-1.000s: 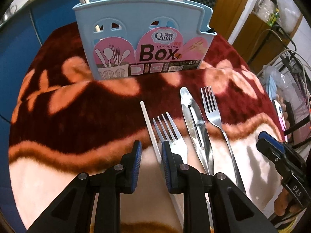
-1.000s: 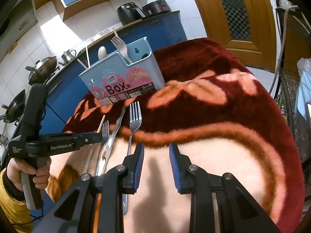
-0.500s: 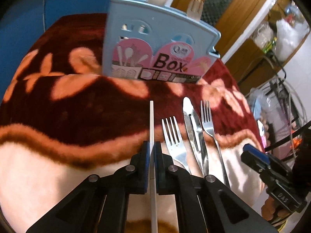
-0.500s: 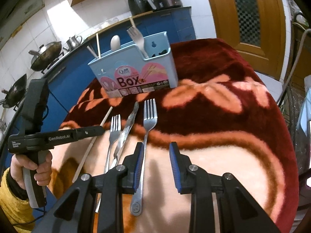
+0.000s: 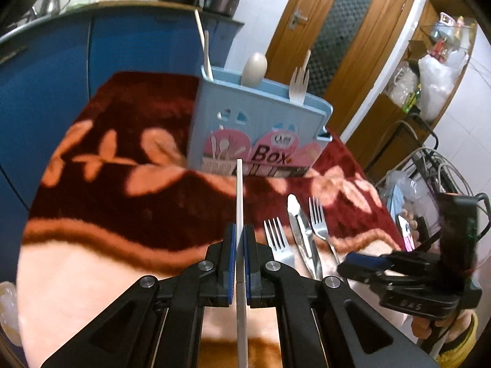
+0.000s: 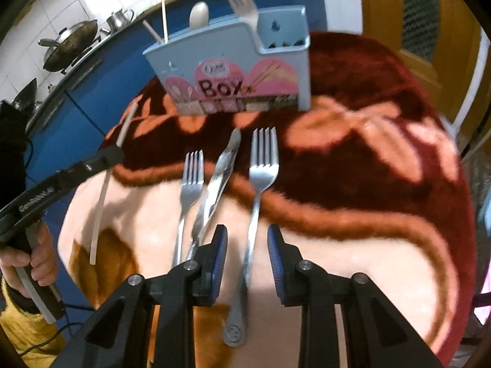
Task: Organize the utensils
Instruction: 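Grasp the white chopstick with the left tool while the right tool grasps a steel fork, then lift the white chopstick and steel fork upright and carry them over the holder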
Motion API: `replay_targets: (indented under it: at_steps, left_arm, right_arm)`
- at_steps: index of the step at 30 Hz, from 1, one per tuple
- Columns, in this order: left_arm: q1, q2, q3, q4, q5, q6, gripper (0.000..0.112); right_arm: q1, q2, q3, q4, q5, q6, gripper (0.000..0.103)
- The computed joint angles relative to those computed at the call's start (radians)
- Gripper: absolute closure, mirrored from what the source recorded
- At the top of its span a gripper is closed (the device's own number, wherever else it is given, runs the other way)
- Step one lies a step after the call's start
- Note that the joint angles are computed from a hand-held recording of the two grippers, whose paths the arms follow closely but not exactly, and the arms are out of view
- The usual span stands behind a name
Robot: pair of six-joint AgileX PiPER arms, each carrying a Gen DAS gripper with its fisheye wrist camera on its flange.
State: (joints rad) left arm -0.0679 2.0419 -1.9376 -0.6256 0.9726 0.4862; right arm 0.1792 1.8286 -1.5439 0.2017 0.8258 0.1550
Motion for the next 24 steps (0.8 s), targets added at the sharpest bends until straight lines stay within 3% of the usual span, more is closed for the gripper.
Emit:
replay_targets:
  at_steps: [7, 11, 12, 14, 24]
  left_arm:
    - [0.033, -0.019, 0.014, -0.048, -0.018, 0.06, 0.108]
    - [0.037, -0.032, 0.031, -0.081, -0.037, 0.086, 0.108]
    - [0.037, -0.036, 0.036, -0.091, -0.045, 0.093, 0.108]
    - [0.035, -0.042, 0.046, -0.101, -0.061, 0.106, 0.108]
    - [0.035, -0.076, 0.082, -0.177, -0.136, 0.16, 0.108]
  right_arm:
    - [-0.028, 0.088, -0.125, 0.043, 0.117, 0.0, 0.077]
    - [-0.076, 0.124, -0.158, 0.161, 0.14, -0.053, 0.077]
    - [-0.086, 0.128, -0.158, 0.182, 0.138, -0.062, 0.083]
    - [-0.088, 0.117, -0.134, 0.163, 0.117, -0.054, 0.098]
    - [-0.102, 0.033, 0.036, 0.264, -0.062, -0.157, 0.098]
